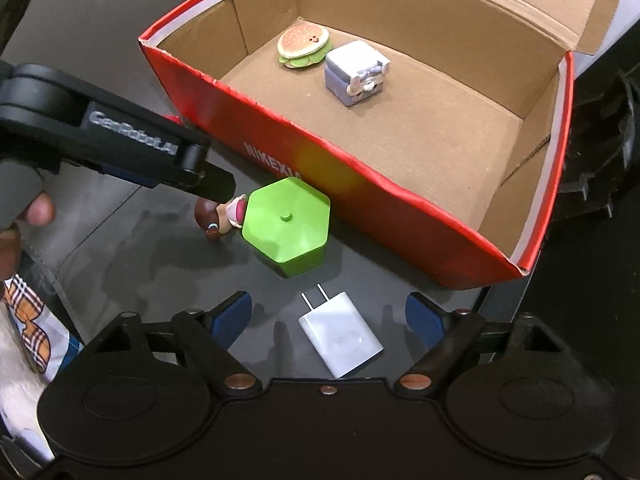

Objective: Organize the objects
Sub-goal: 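Move right tool toward white plug charger while left tool approaches brown bear figure, then close right tool on white plug while left tool grasps brown bear figure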

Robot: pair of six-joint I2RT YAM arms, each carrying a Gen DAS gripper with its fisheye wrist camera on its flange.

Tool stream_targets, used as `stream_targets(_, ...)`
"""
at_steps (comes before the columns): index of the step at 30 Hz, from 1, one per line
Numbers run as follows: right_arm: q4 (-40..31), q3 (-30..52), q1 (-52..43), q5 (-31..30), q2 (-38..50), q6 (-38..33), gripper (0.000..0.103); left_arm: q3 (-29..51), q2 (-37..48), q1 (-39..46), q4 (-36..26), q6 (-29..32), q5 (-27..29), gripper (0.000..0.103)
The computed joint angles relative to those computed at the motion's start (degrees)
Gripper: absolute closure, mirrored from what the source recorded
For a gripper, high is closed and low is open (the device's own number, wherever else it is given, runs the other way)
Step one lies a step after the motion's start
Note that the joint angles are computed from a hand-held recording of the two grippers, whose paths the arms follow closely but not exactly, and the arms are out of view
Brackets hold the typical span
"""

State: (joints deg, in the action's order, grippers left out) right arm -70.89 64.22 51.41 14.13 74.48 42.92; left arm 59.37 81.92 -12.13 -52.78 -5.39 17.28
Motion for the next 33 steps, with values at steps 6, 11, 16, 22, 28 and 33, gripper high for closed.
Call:
stream_targets(6, -0.2, 0.0, -1.4, -0.8, 1.4, -2.8, 0.021, -2.3, 1.6, -1.2, 3.2, -1.5, -1.1, 0.037)
stream_targets(11, 0.7, -0.2, -2.1, -1.3, 2.2, -4.2, 0.021, -4.1, 2.4, -1.7, 5.8, -2.7, -1.5, 0.037)
stream_targets(16, 1.2, -0.5, -1.6, -1.8, 3.0, -4.0, 0.021, -5.2, 2.4, -2.4, 6.9, -3.5, -2.6, 0.045)
stream_targets(22, 0.9, -0.5, -0.9, -2.4, 4.2, -4.0, 0.033, -4.5, 2.9, -2.1, 6.0, -3.4, -3.6, 0.060)
stream_targets(28, 1.1, -1.2, -0.4, -2.8, 5.3, -3.9, 0.056, -3.9, 3.0, -0.5, 4.1, -0.6, -4.1, 0.060)
stream_targets(33, 1.8, -1.5, 0.0, -3.7, 4.7, -2.7, 0.057, -3.4, 2.8, 0.6, 2.0, 2.1, -5.0, 0.060)
